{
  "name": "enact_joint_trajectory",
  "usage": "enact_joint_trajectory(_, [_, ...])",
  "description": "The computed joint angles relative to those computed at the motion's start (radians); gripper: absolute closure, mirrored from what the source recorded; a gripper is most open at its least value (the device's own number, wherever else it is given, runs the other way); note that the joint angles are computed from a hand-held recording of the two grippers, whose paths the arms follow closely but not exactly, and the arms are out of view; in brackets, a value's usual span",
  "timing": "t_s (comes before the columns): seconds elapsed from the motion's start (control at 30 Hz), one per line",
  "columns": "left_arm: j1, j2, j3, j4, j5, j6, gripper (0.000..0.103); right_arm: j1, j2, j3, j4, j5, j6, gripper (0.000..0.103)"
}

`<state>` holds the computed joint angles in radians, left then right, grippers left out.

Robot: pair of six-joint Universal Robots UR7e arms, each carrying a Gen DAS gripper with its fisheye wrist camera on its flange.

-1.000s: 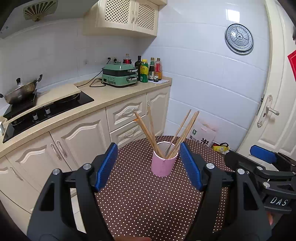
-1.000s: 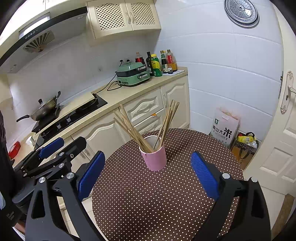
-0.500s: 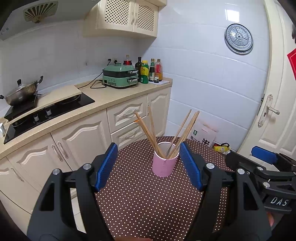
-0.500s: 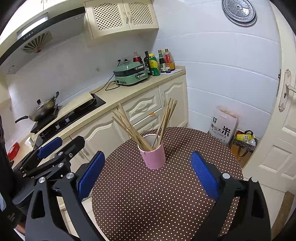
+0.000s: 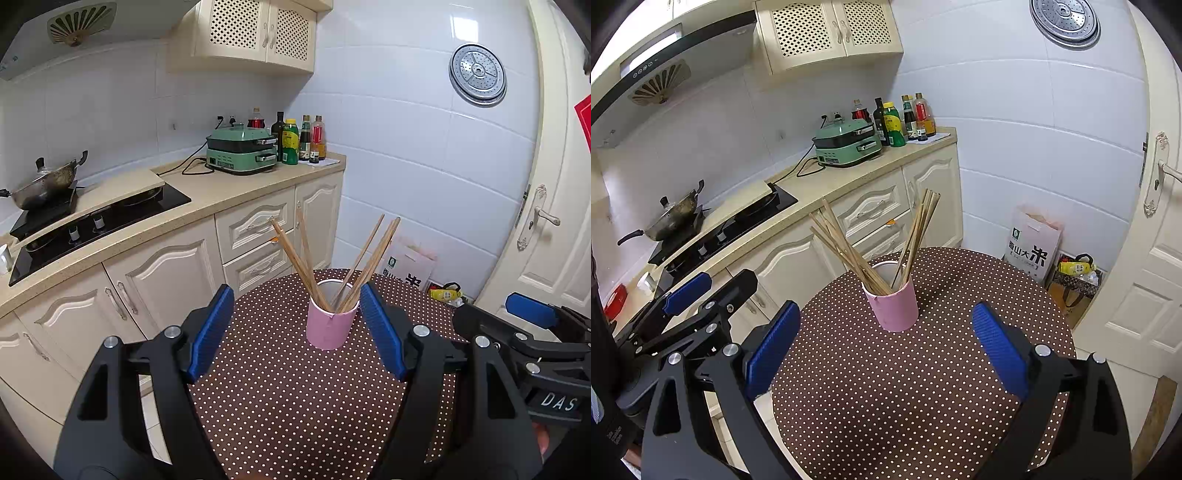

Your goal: Organize utensils

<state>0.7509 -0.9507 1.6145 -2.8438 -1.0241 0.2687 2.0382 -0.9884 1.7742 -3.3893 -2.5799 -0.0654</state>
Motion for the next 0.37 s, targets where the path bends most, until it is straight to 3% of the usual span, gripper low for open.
enact_joint_trajectory(0.37, [0.003, 0.003, 0.000, 0.005, -0.001, -0.014, 0.033, 0.000, 0.000, 0.003, 0.005, -0.007, 0.012, 0.012])
